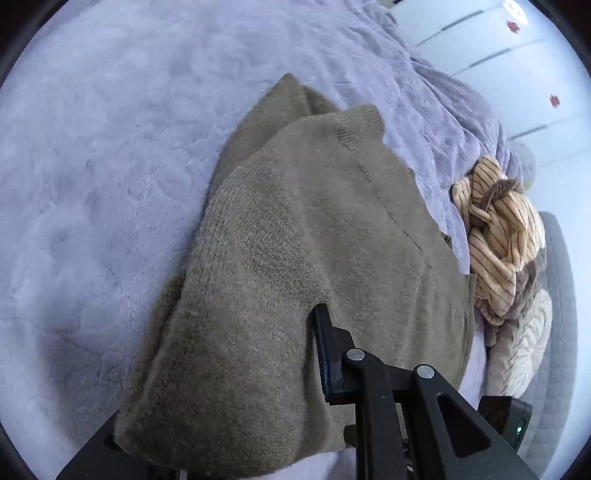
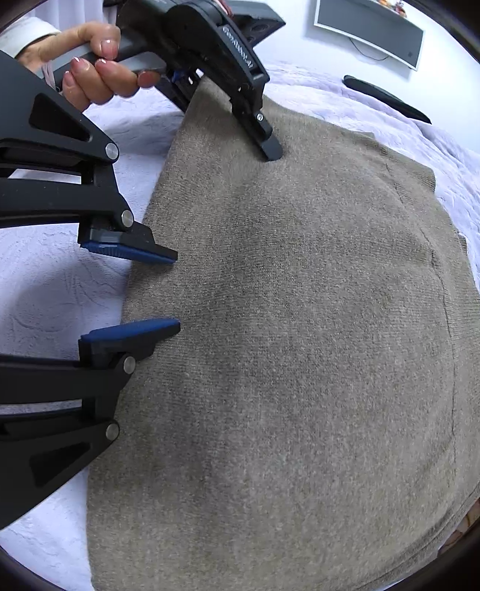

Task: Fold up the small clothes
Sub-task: 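Lift the side edge with the left gripper and fold it across the sweater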

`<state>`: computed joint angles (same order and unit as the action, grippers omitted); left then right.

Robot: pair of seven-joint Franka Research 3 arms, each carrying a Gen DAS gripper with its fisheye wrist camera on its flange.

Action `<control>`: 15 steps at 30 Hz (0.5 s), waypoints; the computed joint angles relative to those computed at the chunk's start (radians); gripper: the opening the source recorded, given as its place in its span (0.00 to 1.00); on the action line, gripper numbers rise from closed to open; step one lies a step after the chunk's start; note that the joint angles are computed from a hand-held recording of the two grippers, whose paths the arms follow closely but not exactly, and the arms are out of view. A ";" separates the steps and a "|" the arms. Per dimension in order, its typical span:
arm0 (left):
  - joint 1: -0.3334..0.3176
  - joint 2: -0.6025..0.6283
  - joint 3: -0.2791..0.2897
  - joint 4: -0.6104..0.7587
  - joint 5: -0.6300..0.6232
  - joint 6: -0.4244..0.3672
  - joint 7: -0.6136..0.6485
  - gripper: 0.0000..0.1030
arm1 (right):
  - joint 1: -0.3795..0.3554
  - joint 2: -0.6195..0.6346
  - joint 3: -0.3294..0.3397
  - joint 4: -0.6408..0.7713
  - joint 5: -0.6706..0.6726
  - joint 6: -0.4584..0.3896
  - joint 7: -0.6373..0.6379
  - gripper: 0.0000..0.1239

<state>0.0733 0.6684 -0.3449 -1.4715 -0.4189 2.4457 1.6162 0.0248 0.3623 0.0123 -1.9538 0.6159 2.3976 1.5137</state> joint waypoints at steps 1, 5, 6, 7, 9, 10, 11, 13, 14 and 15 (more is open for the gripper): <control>-0.016 -0.033 -0.002 -0.029 0.026 0.034 0.033 0.20 | 0.001 0.000 0.002 0.000 0.002 0.003 0.000 0.27; -0.049 -0.126 -0.037 -0.111 0.084 0.139 0.194 0.19 | -0.007 -0.004 0.011 -0.005 0.037 0.013 -0.025 0.27; -0.051 -0.132 -0.048 -0.114 0.083 0.141 0.227 0.19 | -0.023 -0.014 0.017 -0.014 0.074 0.006 -0.047 0.27; -0.059 -0.133 -0.058 -0.112 0.085 0.140 0.261 0.19 | -0.038 -0.031 0.019 -0.033 0.110 0.002 -0.071 0.27; -0.081 -0.126 -0.053 -0.106 0.097 0.133 0.286 0.19 | -0.069 -0.072 0.007 -0.064 0.179 -0.016 -0.093 0.27; -0.091 -0.122 -0.047 -0.101 0.103 0.128 0.286 0.19 | -0.074 -0.084 -0.003 -0.070 0.190 -0.020 -0.094 0.27; -0.094 -0.124 -0.043 -0.106 0.104 0.126 0.290 0.19 | -0.087 -0.098 -0.015 -0.069 0.202 -0.032 -0.100 0.27; -0.106 -0.112 -0.031 -0.093 0.113 0.116 0.282 0.19 | -0.104 -0.098 -0.038 -0.027 0.184 -0.077 -0.099 0.32; -0.107 -0.112 -0.030 -0.095 0.111 0.117 0.281 0.19 | -0.109 -0.086 -0.048 0.018 0.154 -0.102 -0.098 0.42; -0.104 -0.112 -0.029 -0.096 0.108 0.115 0.280 0.19 | -0.113 -0.071 -0.051 0.064 0.133 -0.123 -0.105 0.47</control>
